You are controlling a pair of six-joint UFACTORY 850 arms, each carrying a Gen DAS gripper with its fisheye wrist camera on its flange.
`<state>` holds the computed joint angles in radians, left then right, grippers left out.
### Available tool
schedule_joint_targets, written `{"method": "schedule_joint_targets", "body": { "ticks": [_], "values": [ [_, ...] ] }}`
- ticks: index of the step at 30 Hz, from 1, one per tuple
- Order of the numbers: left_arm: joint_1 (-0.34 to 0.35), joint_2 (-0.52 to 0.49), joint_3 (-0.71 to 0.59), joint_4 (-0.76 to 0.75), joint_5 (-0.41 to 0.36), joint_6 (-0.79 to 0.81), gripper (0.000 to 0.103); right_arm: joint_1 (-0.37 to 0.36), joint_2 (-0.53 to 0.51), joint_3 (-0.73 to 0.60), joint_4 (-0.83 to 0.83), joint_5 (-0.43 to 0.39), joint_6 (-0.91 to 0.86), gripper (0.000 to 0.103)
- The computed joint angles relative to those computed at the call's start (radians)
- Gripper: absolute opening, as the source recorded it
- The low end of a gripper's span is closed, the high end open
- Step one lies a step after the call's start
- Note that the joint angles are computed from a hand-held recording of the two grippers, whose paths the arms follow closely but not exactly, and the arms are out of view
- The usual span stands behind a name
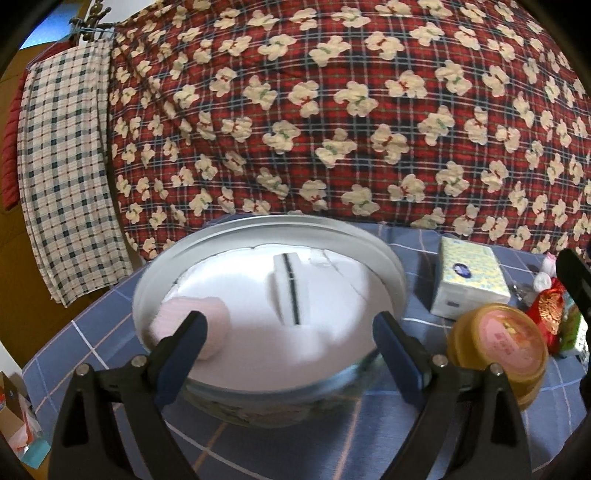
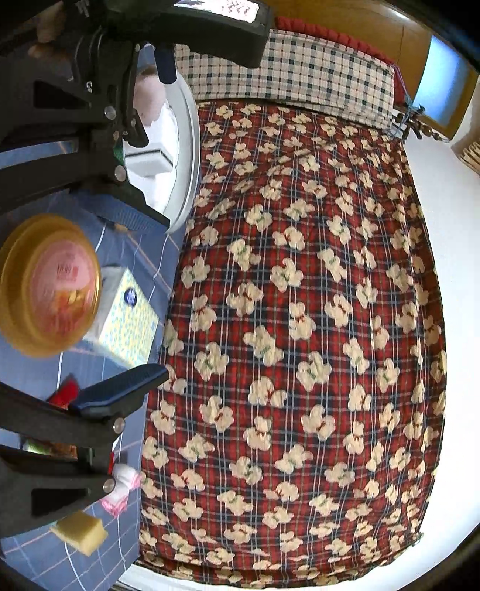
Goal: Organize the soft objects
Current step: 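Withdraw both open tools from the tin back toward the table items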
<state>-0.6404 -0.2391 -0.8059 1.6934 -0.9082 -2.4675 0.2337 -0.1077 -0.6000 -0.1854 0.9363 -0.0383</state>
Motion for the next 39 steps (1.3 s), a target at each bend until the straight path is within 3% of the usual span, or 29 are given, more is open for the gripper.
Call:
{"method": "schedule_joint_targets", "body": {
  "ticks": [17, 21, 30, 39],
  "values": [
    [-0.071, -0.055, -0.073, 0.023, 0.009, 0.044, 0.093, -0.142, 0.021, 0.021, -0.013, 0.013, 0.018, 0.075],
    [-0.094, -0.065, -0.083, 0.064, 0.011, 0.02, 0.093, -0.201, 0.019, 0.009, -0.025, -0.023, 0.062, 0.075],
    [-0.135, -0.098, -0.127, 0.116, 0.021, 0.027, 0.096, -0.373, -0.02, -0.053, -0.117, -0.14, 0.34, 0.075],
    [-0.168, -0.136, -0.182, 0.144, 0.064, 0.075, 0.096, -0.429, -0.034, -0.09, -0.255, -0.234, 0.405, 0.075]
  ]
}}
